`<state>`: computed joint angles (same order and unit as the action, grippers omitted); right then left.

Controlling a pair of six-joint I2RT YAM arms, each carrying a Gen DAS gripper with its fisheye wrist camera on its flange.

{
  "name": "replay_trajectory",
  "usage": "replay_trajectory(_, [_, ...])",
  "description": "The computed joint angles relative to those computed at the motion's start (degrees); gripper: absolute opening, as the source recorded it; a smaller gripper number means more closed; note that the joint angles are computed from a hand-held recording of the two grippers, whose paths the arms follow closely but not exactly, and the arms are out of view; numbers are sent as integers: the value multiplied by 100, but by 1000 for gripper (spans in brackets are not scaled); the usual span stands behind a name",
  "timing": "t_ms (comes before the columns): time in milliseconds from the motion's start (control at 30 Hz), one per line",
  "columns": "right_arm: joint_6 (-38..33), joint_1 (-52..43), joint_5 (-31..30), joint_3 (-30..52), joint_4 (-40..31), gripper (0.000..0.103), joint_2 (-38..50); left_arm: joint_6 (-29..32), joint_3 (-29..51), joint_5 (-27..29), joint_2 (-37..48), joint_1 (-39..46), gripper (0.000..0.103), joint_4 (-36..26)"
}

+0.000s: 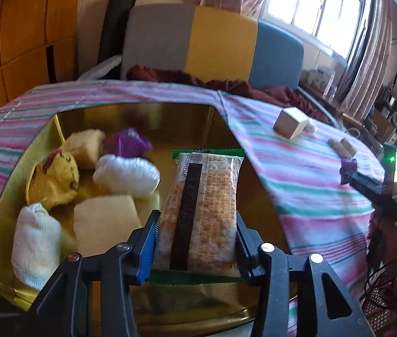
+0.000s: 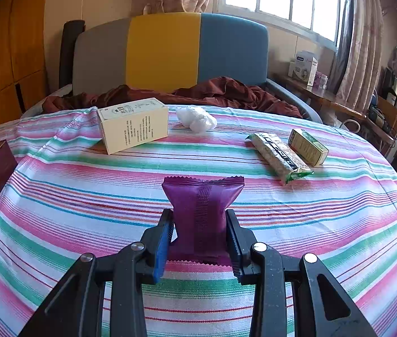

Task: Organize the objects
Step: 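Carry the cracker pack to the tray with the left tool while the right lifts the pastry, then release the cracker pack in the tray with the left tool while the right releases the pastry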

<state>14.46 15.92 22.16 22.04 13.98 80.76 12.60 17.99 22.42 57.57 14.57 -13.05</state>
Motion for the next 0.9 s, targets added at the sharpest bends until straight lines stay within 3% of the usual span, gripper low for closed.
replay_trajectory(167, [-105, 196, 193, 134, -84, 37, 175, -97, 118, 87, 337, 159, 49, -77])
replay_trajectory(633, [-192, 310, 102, 74, -90, 37, 9, -195, 259, 761, 5, 1144, 51, -80])
replay_trajectory(767, [-324, 824, 198, 172, -394, 37, -149, -85, 433, 785, 237, 1373, 51, 26])
replay_trajectory(900, [119, 1470, -31, 360, -775, 37, -425, -59, 578, 1056, 438, 1714, 51, -30])
